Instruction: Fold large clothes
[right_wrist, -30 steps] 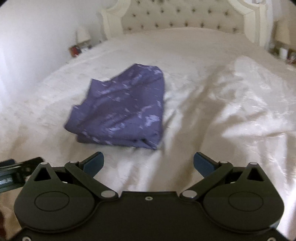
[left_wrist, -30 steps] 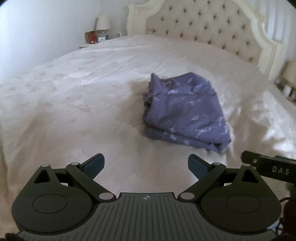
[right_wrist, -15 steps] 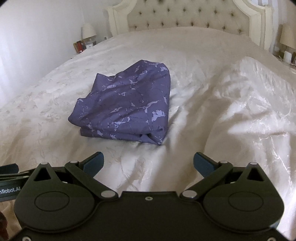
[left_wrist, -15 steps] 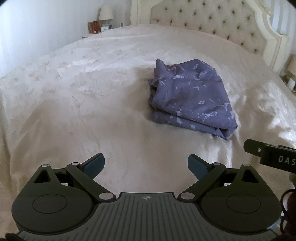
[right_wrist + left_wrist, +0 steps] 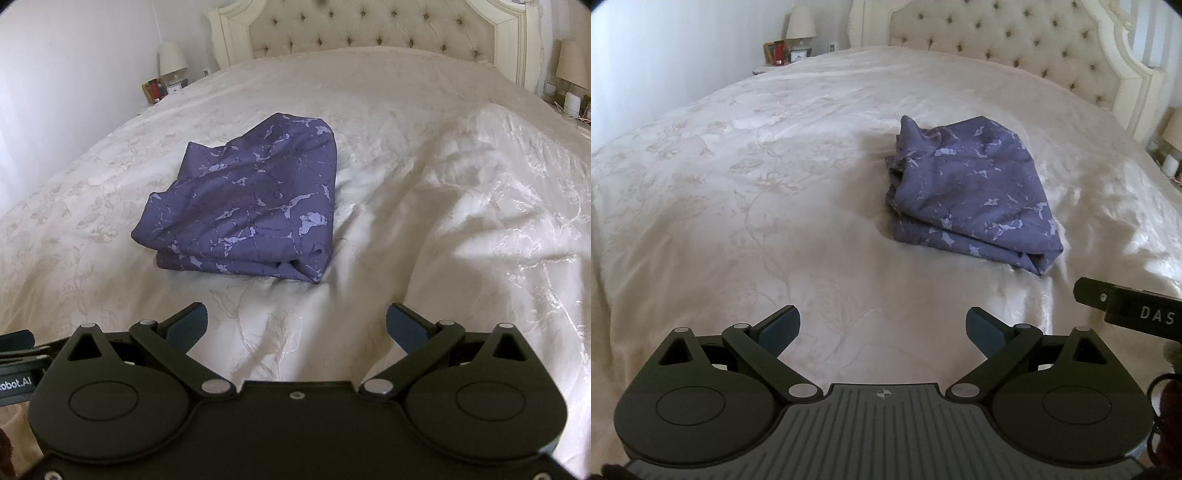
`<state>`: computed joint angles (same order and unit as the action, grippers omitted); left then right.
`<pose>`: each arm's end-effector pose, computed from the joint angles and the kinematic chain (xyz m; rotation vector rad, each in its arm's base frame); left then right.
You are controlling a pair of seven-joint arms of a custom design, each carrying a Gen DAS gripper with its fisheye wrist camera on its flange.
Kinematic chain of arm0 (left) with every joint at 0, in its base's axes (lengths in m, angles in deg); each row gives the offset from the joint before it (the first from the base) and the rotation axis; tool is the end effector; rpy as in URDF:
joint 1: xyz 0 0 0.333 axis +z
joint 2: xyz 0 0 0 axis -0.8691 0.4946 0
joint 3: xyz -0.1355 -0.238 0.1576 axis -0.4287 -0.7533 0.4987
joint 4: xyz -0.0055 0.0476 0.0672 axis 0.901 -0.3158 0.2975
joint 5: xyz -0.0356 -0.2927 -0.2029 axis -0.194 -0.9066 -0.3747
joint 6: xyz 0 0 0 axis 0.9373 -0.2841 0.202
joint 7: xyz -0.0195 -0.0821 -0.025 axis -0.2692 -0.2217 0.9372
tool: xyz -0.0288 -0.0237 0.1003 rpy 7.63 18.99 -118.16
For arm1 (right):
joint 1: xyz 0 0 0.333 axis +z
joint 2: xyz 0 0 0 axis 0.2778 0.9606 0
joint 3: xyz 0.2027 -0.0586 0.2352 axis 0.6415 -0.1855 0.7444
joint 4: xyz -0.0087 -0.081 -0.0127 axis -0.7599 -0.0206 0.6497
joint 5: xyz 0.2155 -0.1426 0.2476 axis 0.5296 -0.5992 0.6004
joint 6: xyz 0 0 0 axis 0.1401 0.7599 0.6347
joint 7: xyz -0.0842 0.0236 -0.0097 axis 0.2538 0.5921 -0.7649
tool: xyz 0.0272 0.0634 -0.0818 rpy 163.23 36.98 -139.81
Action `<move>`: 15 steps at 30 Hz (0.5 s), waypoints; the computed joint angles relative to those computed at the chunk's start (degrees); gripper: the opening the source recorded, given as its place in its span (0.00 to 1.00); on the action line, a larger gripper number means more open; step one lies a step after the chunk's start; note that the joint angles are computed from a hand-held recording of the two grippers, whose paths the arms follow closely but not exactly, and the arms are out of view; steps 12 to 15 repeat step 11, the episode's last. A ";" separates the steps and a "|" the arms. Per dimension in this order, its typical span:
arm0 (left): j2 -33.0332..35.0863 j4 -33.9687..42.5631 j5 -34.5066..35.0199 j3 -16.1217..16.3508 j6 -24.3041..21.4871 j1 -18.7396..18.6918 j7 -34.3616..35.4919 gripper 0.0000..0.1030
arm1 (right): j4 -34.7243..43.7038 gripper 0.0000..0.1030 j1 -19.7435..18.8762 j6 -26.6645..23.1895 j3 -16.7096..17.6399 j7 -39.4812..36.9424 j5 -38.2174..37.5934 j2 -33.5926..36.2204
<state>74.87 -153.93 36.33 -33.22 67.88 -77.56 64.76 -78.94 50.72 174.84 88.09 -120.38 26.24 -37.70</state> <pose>0.5571 -0.3243 0.5218 -1.6370 1.9926 -0.8000 0.4224 0.4005 0.5411 -1.4145 2.0575 -0.6919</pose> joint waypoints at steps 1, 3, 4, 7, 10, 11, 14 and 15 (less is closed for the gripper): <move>0.00 -0.04 -0.04 -0.02 0.02 0.02 0.00 0.95 | 0.04 0.99 0.00 -0.03 -0.01 0.04 0.03 0.08; -0.01 -0.13 -0.12 -0.06 0.18 0.10 0.06 0.95 | 0.02 0.99 -0.01 0.01 -0.04 0.01 0.14 0.14; -0.01 -0.08 -0.14 -0.07 0.06 0.10 0.13 0.95 | -0.03 0.99 -0.06 0.09 -0.08 -0.11 0.22 0.13; 0.00 -0.11 -0.07 -0.06 0.15 0.16 0.31 0.95 | 0.05 0.99 -0.05 0.02 -0.08 -0.23 0.37 0.20; -0.03 -0.15 -0.83 -0.28 0.05 0.35 0.69 0.95 | -0.16 0.99 -0.11 0.20 -0.11 -0.37 0.58 0.15; -0.05 -0.14 -1.08 -0.33 -0.07 0.40 0.81 0.95 | -0.15 0.99 -0.10 0.18 -0.09 -0.40 0.69 0.20; -0.05 -0.14 -1.08 -0.33 -0.07 0.40 0.81 0.95 | -0.15 0.99 -0.10 0.18 -0.09 -0.40 0.69 0.20; -0.05 -0.14 -1.08 -0.33 -0.07 0.40 0.81 0.95 | -0.15 0.99 -0.10 0.18 -0.09 -0.40 0.69 0.20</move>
